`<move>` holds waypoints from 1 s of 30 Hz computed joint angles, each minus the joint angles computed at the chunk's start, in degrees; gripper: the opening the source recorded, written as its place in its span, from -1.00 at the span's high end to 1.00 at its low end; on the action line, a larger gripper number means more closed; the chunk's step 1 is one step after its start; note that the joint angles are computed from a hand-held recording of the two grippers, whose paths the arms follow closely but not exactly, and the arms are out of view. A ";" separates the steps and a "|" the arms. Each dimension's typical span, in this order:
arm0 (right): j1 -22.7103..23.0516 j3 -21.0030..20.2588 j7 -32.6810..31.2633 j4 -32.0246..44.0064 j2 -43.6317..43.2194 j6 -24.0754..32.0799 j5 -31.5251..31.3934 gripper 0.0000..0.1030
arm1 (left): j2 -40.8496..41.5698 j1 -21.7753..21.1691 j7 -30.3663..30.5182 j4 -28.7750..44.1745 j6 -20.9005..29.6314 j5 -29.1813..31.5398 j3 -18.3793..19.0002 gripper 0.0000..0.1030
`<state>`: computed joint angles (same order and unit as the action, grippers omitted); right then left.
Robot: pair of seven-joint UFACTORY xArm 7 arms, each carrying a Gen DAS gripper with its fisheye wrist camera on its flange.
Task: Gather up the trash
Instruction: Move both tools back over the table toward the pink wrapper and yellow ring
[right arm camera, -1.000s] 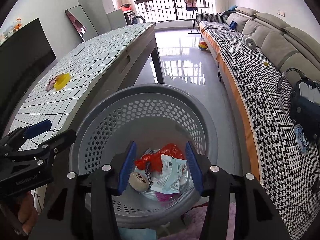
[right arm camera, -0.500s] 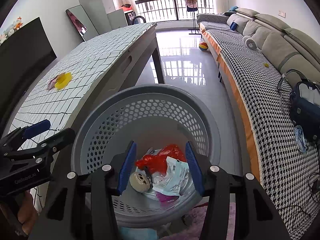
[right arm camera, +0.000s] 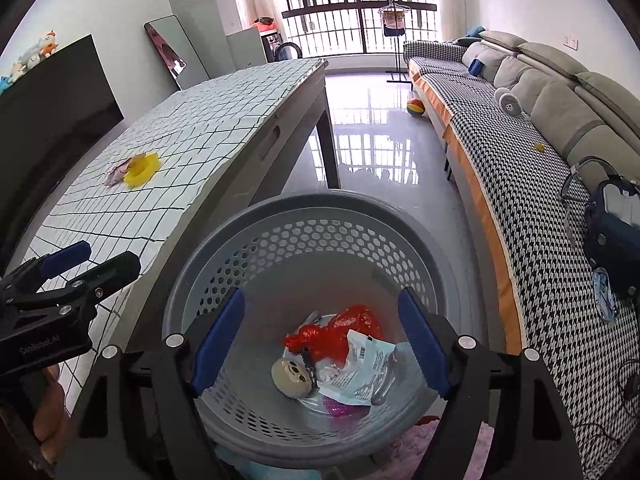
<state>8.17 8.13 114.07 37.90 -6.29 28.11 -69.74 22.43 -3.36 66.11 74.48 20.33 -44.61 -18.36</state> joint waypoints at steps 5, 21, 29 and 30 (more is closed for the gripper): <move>0.42 -0.62 -3.62 5.26 3.59 -0.24 -0.23 -0.51 | 1.24 1.54 -0.12 3.21 -1.57 -0.95 0.24 -0.84; 4.48 -4.44 -42.22 42.36 29.43 -2.14 19.95 -0.53 | 16.06 6.52 -13.38 24.29 -4.59 12.87 3.40 -0.85; 6.25 -3.12 -64.86 72.83 50.29 9.20 34.34 -0.53 | 25.75 6.49 -22.28 36.17 -3.74 21.72 6.23 -0.85; 6.66 -3.33 -66.79 77.29 53.20 11.00 35.85 -0.53 | 26.87 6.57 -23.25 37.68 -3.25 22.58 6.23 -0.85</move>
<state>14.84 4.80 47.28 115.19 46.91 39.11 -33.89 49.30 3.22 42.87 112.15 17.08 -22.02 -12.13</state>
